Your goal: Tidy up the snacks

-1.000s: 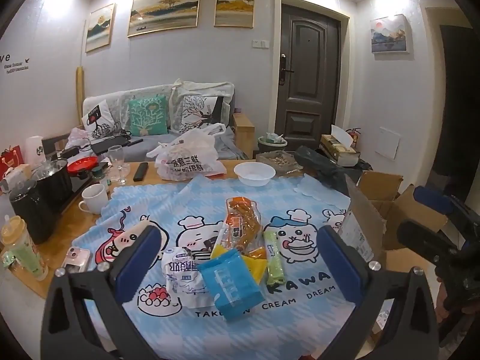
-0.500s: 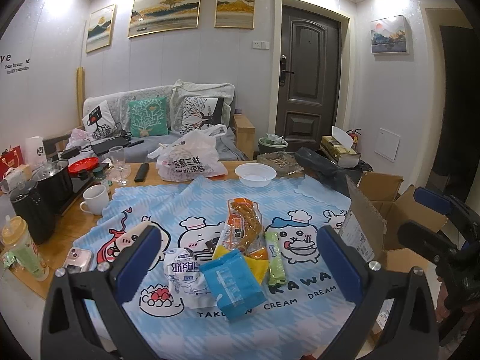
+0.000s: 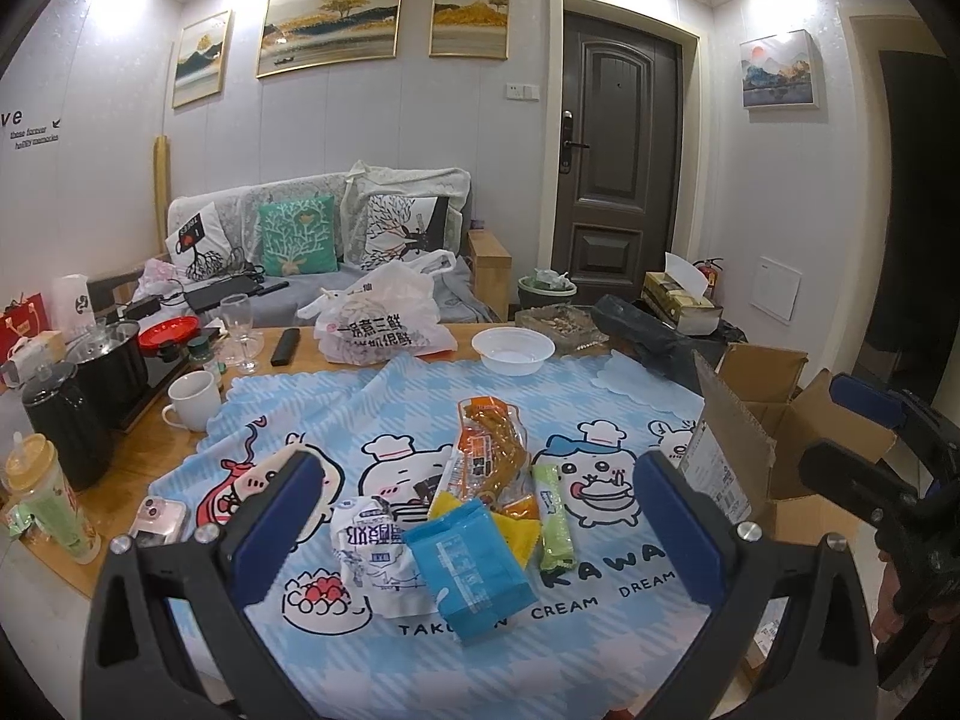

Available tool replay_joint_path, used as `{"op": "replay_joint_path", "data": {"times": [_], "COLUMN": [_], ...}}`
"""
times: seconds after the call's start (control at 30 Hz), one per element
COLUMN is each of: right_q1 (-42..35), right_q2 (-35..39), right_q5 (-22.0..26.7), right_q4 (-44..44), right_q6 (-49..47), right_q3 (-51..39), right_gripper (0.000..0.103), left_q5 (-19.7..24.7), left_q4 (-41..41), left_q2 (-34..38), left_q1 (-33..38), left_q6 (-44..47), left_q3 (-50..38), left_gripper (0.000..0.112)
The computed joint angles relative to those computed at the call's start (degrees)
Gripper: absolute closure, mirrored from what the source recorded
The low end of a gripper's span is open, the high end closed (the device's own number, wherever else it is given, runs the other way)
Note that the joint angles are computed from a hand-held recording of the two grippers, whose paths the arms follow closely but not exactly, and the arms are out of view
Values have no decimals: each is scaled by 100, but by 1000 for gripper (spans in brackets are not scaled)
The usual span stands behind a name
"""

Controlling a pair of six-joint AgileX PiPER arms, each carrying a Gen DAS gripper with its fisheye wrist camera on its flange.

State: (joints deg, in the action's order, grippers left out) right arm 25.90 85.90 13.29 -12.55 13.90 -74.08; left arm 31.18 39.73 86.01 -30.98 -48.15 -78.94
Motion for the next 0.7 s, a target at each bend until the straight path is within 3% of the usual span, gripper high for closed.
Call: {"op": "replay_joint_path", "data": {"times": [0.7], "right_q1": [38], "right_q2": [-25], "right_q5": [-59], "right_q4": [-64], "right_q6": [82], "right_q3": [84], "right_gripper": [0], "left_q5": [-114], "left_q4": [-177], "left_q2": [-70], "left_q1": [108], "left_q6": [180], "left_q3": [58], "left_gripper": [10]}}
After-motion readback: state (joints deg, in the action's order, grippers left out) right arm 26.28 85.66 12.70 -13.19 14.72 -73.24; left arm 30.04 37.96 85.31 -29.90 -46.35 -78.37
